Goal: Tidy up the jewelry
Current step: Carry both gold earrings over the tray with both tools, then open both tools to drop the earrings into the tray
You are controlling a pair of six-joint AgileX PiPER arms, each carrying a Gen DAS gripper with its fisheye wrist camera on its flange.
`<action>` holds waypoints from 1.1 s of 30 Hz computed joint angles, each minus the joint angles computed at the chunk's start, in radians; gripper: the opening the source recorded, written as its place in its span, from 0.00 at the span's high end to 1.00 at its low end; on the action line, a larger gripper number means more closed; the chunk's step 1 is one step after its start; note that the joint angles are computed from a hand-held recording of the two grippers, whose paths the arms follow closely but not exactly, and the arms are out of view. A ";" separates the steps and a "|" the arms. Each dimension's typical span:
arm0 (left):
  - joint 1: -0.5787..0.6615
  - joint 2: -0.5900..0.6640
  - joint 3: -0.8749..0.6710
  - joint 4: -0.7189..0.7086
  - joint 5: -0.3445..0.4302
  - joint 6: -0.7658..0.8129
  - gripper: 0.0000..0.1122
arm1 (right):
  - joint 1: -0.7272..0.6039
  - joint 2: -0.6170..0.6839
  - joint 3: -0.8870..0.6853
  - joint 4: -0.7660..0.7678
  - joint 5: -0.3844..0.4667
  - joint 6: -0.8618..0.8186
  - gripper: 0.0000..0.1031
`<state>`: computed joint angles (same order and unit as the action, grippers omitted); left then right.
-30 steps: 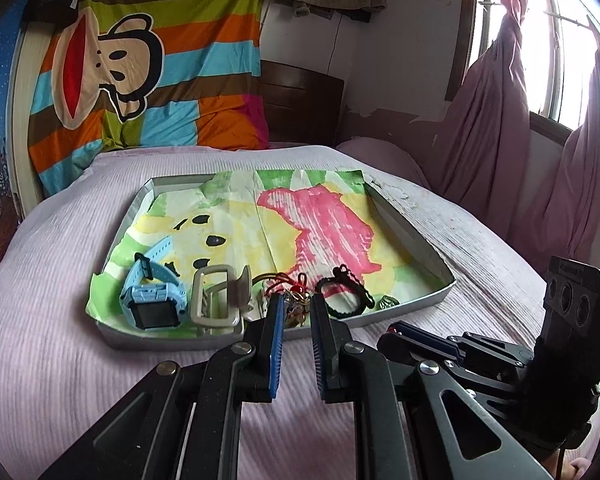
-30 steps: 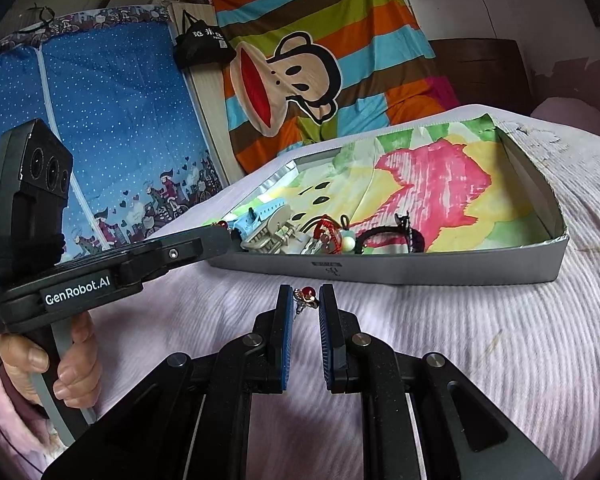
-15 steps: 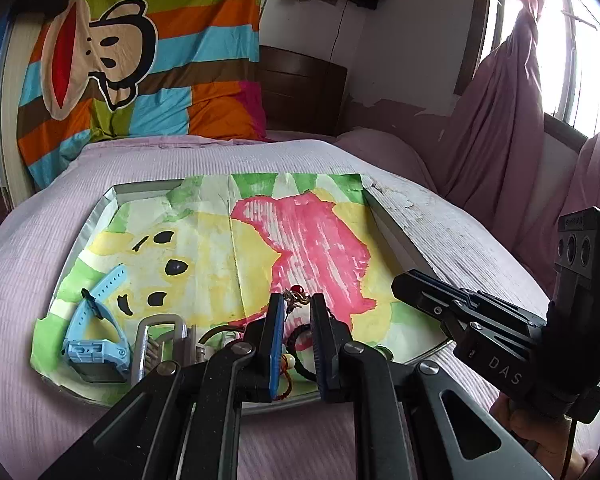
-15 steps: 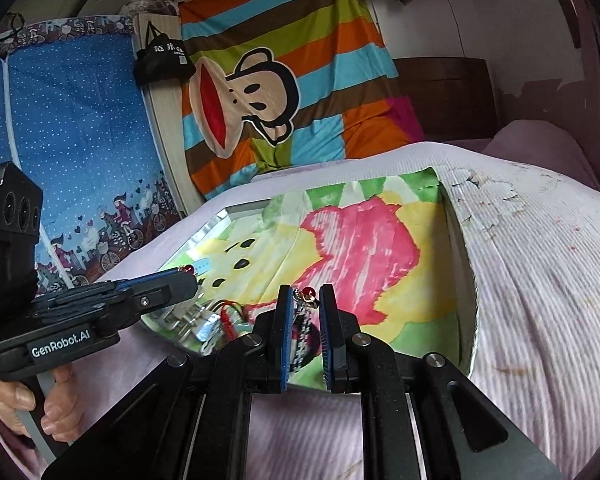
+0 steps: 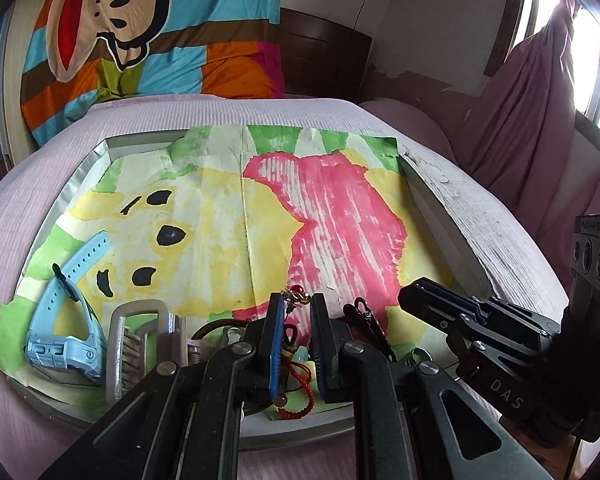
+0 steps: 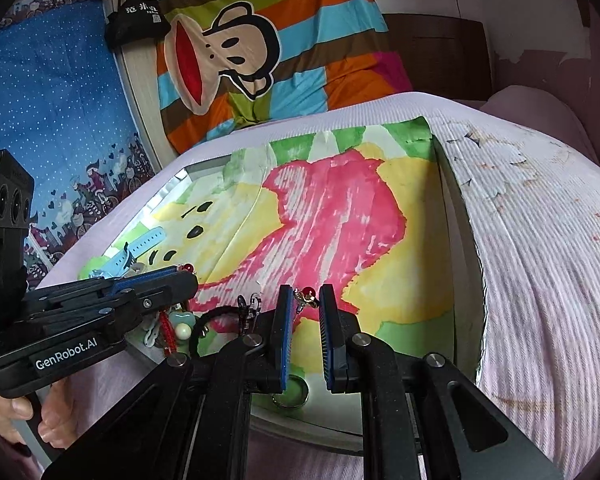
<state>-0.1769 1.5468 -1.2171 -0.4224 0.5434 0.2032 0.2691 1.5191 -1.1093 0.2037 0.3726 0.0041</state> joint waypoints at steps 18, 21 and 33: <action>-0.002 0.023 0.001 -0.011 0.001 0.003 0.89 | 0.031 0.039 -0.044 -0.112 0.038 0.095 0.89; 0.009 0.012 0.034 -0.061 -0.020 0.059 0.89 | 0.026 0.029 -0.029 -0.087 0.031 0.063 0.88; 0.059 -0.050 0.118 -0.249 -0.069 0.214 0.73 | 0.023 -0.065 0.071 -0.078 -0.053 0.051 0.69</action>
